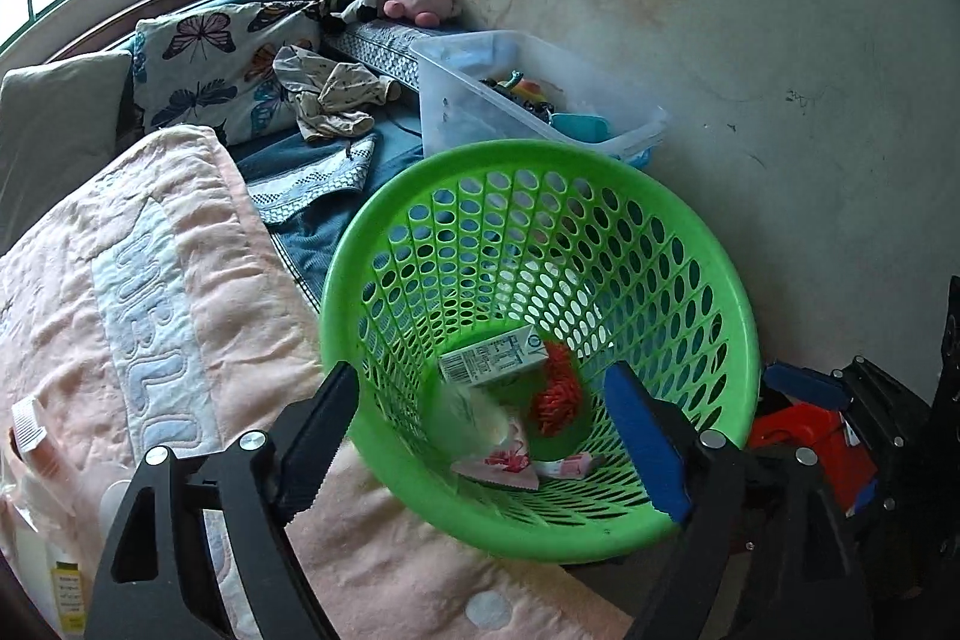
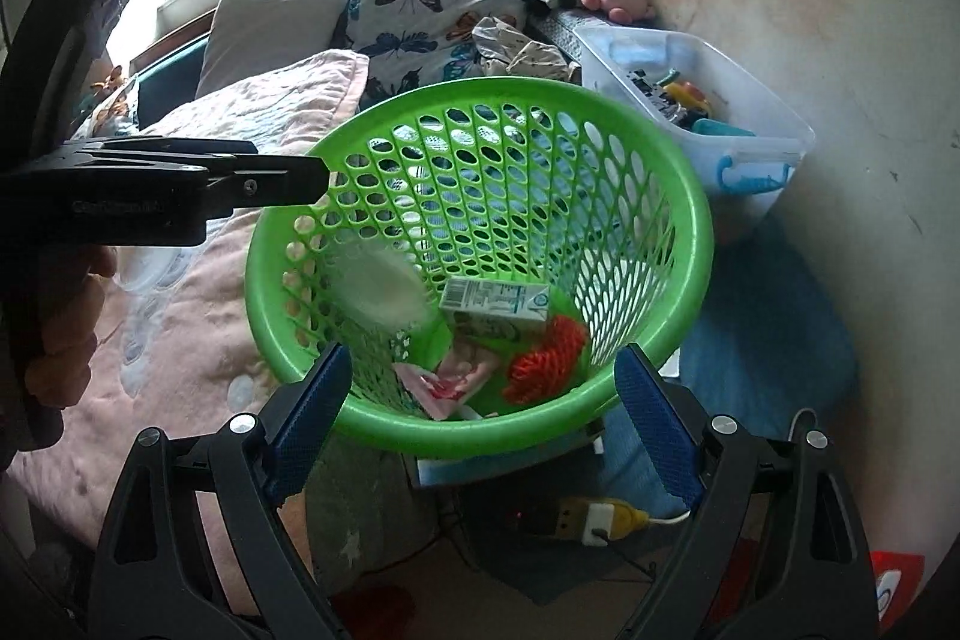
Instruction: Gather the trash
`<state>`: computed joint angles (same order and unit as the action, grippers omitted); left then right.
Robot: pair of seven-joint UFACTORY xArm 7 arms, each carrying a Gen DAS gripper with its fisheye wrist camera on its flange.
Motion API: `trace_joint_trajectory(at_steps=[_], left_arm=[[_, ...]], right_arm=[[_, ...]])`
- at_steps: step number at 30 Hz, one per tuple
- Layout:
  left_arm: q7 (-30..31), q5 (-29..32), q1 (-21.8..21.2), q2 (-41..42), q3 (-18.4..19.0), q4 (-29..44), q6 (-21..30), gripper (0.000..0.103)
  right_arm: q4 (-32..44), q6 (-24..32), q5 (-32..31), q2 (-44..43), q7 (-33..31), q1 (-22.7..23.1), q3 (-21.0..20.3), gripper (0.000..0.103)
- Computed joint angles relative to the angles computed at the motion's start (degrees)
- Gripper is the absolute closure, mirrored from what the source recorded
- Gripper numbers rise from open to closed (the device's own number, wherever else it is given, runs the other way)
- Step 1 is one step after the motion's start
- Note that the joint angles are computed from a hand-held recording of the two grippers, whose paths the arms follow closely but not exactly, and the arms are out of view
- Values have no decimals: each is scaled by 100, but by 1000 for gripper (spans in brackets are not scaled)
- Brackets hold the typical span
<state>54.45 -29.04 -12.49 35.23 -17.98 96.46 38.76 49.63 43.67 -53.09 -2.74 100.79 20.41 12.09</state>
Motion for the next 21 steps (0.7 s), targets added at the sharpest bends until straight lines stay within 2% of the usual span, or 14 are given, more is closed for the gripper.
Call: trace_joint_trajectory(at_steps=[9,14,21], left_arm=[[312,-266,429,-376,81,-495,-278,22],[474,-495,786,-549,175,-725,-453,22],[486,-468,1157,-532,401,-800,-722,22]], right_arm=[[639,-45,-179,472,-212,150,-62,14],[1383,-100,-218,1055,-643,384,-224,14],[2565,-247,-45,1954,-1443,782,-573,14]])
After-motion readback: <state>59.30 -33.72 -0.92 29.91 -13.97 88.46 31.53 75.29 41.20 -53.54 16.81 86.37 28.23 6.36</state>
